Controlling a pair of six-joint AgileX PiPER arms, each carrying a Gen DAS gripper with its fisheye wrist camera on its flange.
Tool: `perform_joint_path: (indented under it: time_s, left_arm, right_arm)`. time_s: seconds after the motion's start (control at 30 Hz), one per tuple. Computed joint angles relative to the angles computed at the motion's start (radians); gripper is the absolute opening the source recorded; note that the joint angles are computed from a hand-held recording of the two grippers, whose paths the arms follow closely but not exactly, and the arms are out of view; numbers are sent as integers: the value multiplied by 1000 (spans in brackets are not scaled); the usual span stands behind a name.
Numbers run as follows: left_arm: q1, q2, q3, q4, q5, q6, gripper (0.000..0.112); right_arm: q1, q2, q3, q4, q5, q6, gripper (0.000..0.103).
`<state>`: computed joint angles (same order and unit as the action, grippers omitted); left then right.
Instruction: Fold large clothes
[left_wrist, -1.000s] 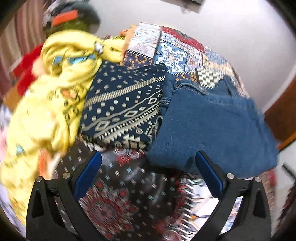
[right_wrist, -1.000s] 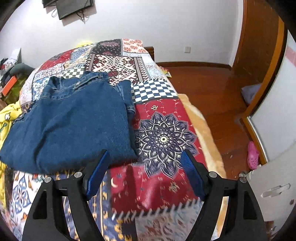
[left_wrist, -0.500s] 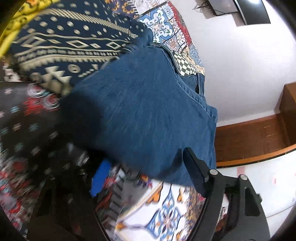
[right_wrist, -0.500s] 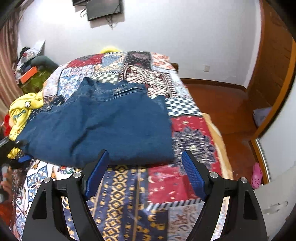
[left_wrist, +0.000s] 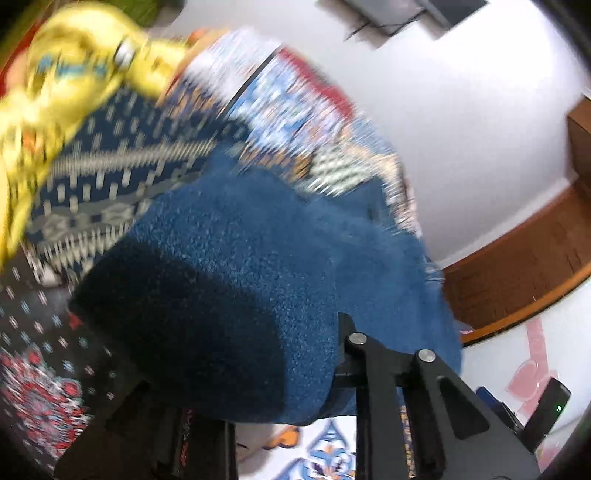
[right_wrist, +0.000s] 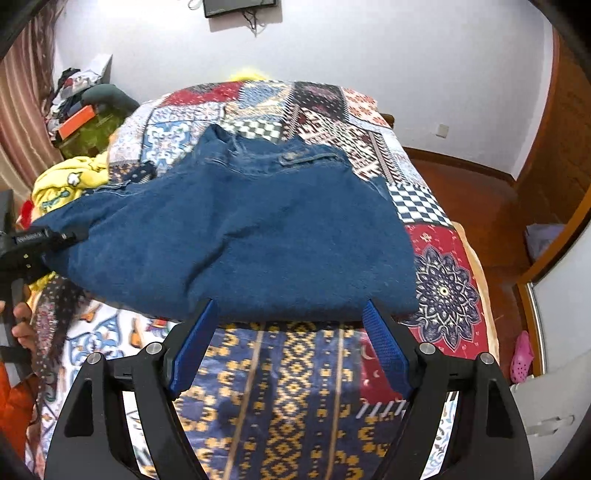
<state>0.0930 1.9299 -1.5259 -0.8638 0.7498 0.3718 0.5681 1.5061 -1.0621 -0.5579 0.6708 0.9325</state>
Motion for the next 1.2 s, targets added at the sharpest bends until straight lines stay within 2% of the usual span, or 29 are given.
perform_joint_path:
  time_s: [0.1, 0.17, 0.37, 0.47, 0.63, 0.73, 0.83, 0.93, 1.07, 1.2]
  left_arm:
    - [-2, -92, -2, 46, -30, 17, 18]
    - [15, -144, 12, 19, -37, 62, 18]
    - [95, -272, 65, 7, -21, 179, 18]
    - [109, -281, 73, 43, -19, 204, 18]
    - [114, -266, 100, 84, -25, 231, 18]
    - [85, -251, 97, 134, -32, 201, 18]
    - [38, -257, 93, 173, -62, 176, 18]
    - [-34, -252, 50, 214, -73, 131, 18]
    - [-217, -222, -20, 406, -123, -5, 18]
    - [-409, -147, -112, 539, -116, -110, 18]
  right_arm:
    - [28, 13, -52, 24, 24, -26, 78]
    - [45, 31, -96, 44, 25, -55, 78]
    - [102, 156, -265, 163, 6, -159, 82]
    - [116, 267, -376, 268, -4, -258, 82]
    - [119, 474, -563, 402, 62, -388, 82]
    - [110, 537, -599, 453, 87, -427, 82]
    - [92, 503, -548, 477, 65, -465, 82]
    - [65, 394, -418, 451, 8, -430, 82]
    - [3, 218, -224, 366, -62, -325, 82]
    - [-69, 69, -70, 254, -44, -198, 82]
